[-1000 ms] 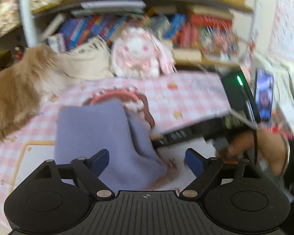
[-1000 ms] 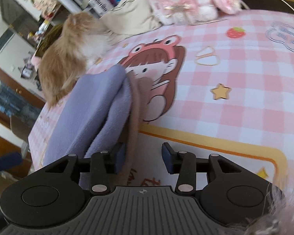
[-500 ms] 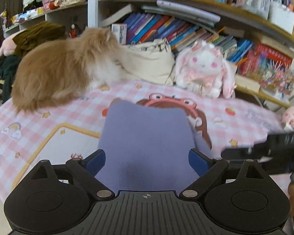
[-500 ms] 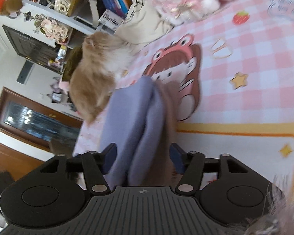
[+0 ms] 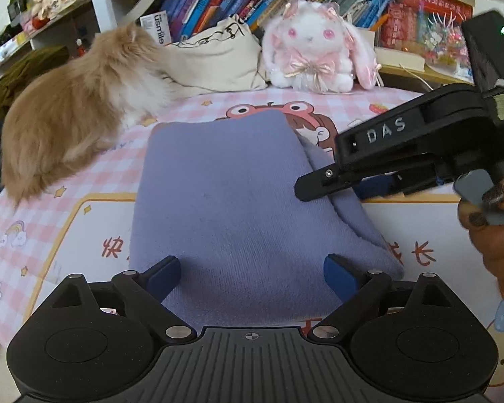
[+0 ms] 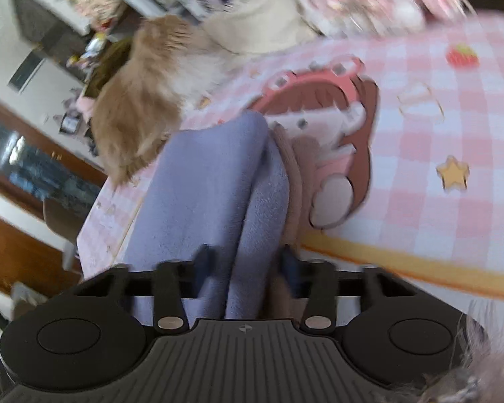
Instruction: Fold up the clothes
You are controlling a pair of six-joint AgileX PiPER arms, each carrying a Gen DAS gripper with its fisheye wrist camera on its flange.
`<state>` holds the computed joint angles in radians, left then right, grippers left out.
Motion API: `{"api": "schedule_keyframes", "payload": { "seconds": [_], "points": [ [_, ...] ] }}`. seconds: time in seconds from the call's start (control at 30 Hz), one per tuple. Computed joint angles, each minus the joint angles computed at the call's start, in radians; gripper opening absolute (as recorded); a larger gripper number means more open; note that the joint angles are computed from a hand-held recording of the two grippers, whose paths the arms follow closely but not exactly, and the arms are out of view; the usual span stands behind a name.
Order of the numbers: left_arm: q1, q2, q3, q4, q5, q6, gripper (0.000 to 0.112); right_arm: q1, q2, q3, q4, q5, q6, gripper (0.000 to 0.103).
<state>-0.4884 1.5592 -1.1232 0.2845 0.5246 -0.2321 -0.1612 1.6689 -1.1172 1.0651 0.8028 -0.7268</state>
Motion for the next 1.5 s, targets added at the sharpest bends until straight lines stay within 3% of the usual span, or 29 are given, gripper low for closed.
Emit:
{"api": "schedule_keyframes", "payload": {
  "seconds": [0.07,0.2,0.27,0.33,0.4,0.43,0.47,0.57,0.67,0.73,0.77,0.83,0.93,1.03,1.13,1.2,1.3,1.37,1.5],
  "points": [
    [-0.005,0.002,-0.001,0.017,0.003,-0.014,0.095,0.016,-0.069,0.046,0.028,-0.044,-0.1,0.012],
    [0.0,0.003,-0.001,0.008,0.004,-0.004,0.095,0.032,-0.206,0.153,0.161,-0.069,-0.393,0.005],
    [-0.01,0.011,-0.014,0.022,0.021,-0.004,0.095,0.064,-0.207,0.153,0.103,-0.104,-0.36,0.006],
    [-0.007,0.003,-0.03,-0.009,0.045,0.035,0.095,0.088,-0.164,0.122,-0.034,-0.147,-0.205,0.007],
    [-0.002,-0.019,-0.034,-0.035,0.053,0.07,0.095,0.038,-0.139,0.101,-0.04,-0.094,-0.12,0.024],
    [-0.001,-0.04,-0.022,-0.027,0.04,0.068,0.095,0.004,-0.129,0.102,0.001,-0.064,-0.122,0.049],
    [0.005,-0.059,-0.016,-0.016,0.03,0.058,0.095,-0.024,-0.122,0.108,0.044,-0.042,-0.133,0.06],
    [0.045,-0.082,-0.024,-0.036,0.01,0.049,0.095,-0.06,-0.078,0.089,0.068,0.01,-0.078,0.061],
    [0.075,-0.039,-0.055,-0.046,0.02,0.04,0.095,-0.014,-0.021,0.033,-0.018,0.005,0.0,0.061],
    [0.081,0.003,-0.078,-0.029,0.036,0.024,0.095,0.023,-0.006,0.009,-0.055,-0.009,0.023,0.054],
    [0.08,0.022,-0.079,-0.03,0.037,0.034,0.095,0.05,-0.019,0.018,-0.069,-0.042,0.006,0.037],
    [0.068,0.042,-0.063,-0.016,0.023,0.033,0.095,0.109,-0.096,0.093,-0.04,-0.154,-0.147,0.023],
    [0.065,0.042,-0.035,0.003,-0.007,-0.001,0.095,0.22,-0.243,0.214,0.035,-0.35,-0.447,0.016],
    [0.087,0.05,-0.043,-0.058,0.0,0.063,0.095,0.304,-0.261,0.282,0.047,-0.513,-0.507,0.016],
    [0.068,0.063,-0.059,-0.02,0.013,0.074,0.096,0.248,-0.138,0.214,-0.046,-0.466,-0.299,0.026],
    [0.074,0.059,-0.079,-0.052,0.036,0.093,0.096,0.209,-0.126,0.196,-0.034,-0.414,-0.28,0.034],
    [0.104,0.012,-0.06,-0.123,0.009,0.146,0.096,0.166,-0.12,0.178,-0.057,-0.359,-0.191,0.053],
    [0.147,-0.017,-0.052,-0.219,-0.008,0.215,0.097,0.125,-0.105,0.156,-0.061,-0.295,-0.106,0.063],
    [0.27,-0.001,-0.081,-0.476,0.024,0.368,0.096,0.029,-0.067,0.13,0.01,-0.136,-0.015,0.065]
  ]
}}
